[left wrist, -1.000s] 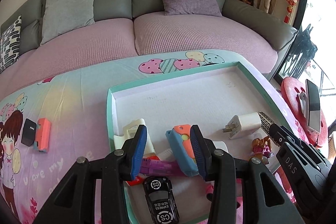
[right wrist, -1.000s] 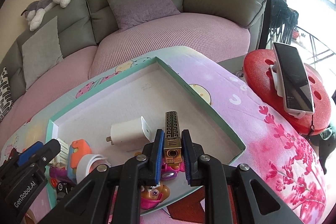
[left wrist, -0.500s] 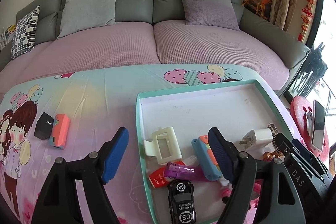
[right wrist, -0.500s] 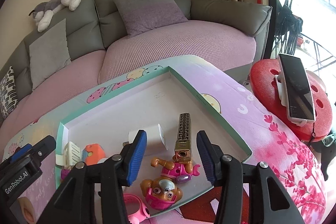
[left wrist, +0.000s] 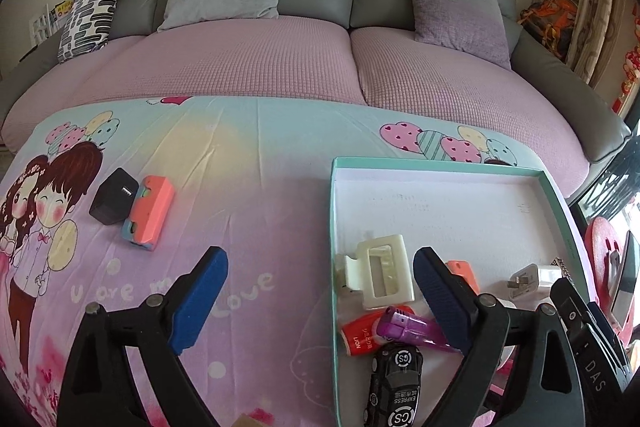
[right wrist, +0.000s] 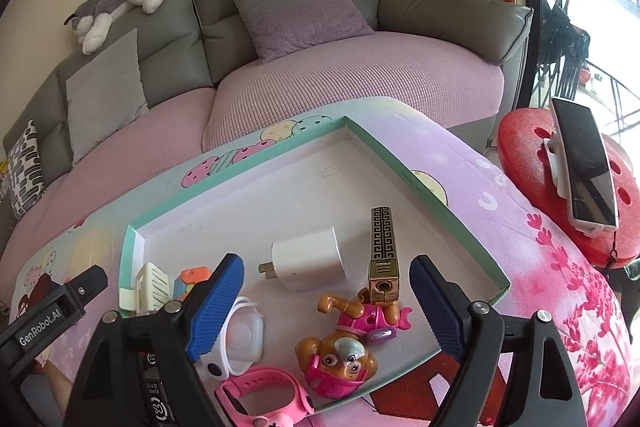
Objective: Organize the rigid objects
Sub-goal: 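Open the left tool to release the toy in the tray while the right tool releases the gold bar, then move the left tool toward the black plug charger while the right tool approaches the second blue-orange toy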
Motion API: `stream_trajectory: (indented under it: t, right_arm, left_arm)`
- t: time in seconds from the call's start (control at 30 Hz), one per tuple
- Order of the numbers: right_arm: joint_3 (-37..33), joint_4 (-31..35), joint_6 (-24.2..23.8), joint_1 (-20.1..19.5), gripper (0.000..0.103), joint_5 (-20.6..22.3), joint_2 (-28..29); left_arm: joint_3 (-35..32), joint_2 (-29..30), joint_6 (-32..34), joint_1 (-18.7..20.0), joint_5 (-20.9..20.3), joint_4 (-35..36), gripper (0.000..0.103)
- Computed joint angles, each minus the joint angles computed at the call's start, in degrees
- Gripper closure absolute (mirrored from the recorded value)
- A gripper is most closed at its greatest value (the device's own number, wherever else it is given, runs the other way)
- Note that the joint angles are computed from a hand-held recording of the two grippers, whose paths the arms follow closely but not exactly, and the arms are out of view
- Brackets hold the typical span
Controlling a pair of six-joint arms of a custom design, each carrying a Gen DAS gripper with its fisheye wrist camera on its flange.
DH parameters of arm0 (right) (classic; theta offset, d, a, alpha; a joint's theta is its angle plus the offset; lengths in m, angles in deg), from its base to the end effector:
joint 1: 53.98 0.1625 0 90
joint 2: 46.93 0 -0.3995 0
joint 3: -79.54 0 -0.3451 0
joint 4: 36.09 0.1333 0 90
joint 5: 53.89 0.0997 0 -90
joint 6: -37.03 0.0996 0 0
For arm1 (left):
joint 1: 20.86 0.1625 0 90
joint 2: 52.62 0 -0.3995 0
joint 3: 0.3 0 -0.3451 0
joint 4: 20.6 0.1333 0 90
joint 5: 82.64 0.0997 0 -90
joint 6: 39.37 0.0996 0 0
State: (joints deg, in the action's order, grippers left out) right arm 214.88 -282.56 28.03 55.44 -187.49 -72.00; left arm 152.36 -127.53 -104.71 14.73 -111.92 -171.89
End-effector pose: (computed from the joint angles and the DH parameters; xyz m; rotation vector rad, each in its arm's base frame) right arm 0.1818 -0.3212 0.0301 0.1809 -2.2845 1.0416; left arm -0.0825 -0.3298 0.1360 -0.0240 2.2115 -0.9565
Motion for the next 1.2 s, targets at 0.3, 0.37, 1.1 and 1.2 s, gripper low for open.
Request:
stream_trajectory:
  t: [0.3,0.37,1.1,1.2]
  right_arm:
    - [-1.29,1.89,0.85,1.44,0.0,-1.04,0.7]
    - [-1.98,2.57,1.12,2.4,0.0,-1.67,1.13]
    - [-12.6,15.0,1.06,11.82,0.0,1.35,8.56]
    - [-14.44,17.28,1.5,13.23,0.0,1.8,9.91]
  left_arm:
    - [-0.82,-4.34,-7.44,1.73,0.05,11.05,0.009]
    - [-0.86,-6.0,-9.46,2.02,0.27,14.17,0.009]
    - [-5.13,-38.58,-42.41,5.01,2.05,71.89,0.009]
    - [-6.01,-41.67,-44.85,5.45,2.01,77.62,0.009]
